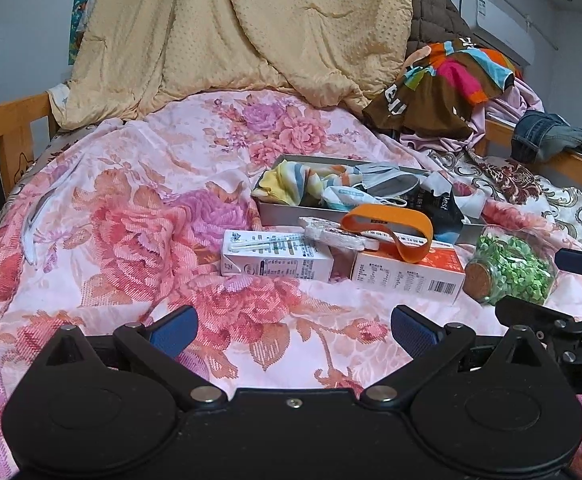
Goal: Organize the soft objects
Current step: 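Move the left tool to the white mesh strip while the right tool nears the orange silicone piece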
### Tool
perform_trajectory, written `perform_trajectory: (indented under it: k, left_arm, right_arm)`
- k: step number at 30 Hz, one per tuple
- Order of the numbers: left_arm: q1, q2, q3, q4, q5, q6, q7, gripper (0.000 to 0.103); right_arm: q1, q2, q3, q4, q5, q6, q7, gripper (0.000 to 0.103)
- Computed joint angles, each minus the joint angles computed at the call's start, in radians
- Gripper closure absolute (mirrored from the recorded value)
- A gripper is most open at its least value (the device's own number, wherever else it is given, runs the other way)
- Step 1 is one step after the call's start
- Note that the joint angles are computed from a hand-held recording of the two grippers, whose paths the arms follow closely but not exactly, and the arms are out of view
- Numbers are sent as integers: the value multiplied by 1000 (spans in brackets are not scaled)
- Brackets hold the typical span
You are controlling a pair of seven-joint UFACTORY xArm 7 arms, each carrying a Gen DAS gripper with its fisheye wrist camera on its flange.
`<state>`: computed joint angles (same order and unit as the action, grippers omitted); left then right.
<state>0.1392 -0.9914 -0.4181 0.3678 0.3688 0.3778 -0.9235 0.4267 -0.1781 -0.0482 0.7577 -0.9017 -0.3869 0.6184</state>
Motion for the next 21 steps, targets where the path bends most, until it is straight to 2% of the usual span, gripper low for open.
perform_trajectory:
  k: [3, 11, 15, 19, 21]
  left_arm:
    - [31, 16, -9, -2, 7, -34, -19, 1]
    - [123, 51, -33, -3, 7, -91, -96, 1]
    - [163, 77, -31, 2, 3, -139, -124, 1]
    - [211, 114, -44, 4, -10, -210, -153, 1]
    - [227, 141, -48, 12, -21, -233, -159, 1]
  right_arm:
    - [5, 39, -6, 47, -38, -9, 44, 0]
    - [-86, 143, 125, 124, 105, -37, -114, 0]
    - [-118, 184, 158, 170, 88, -48, -87, 0]
    - [-137, 211, 187, 188, 138, -56, -144, 0]
    - [-149, 218, 198, 192, 137, -47, -135, 0]
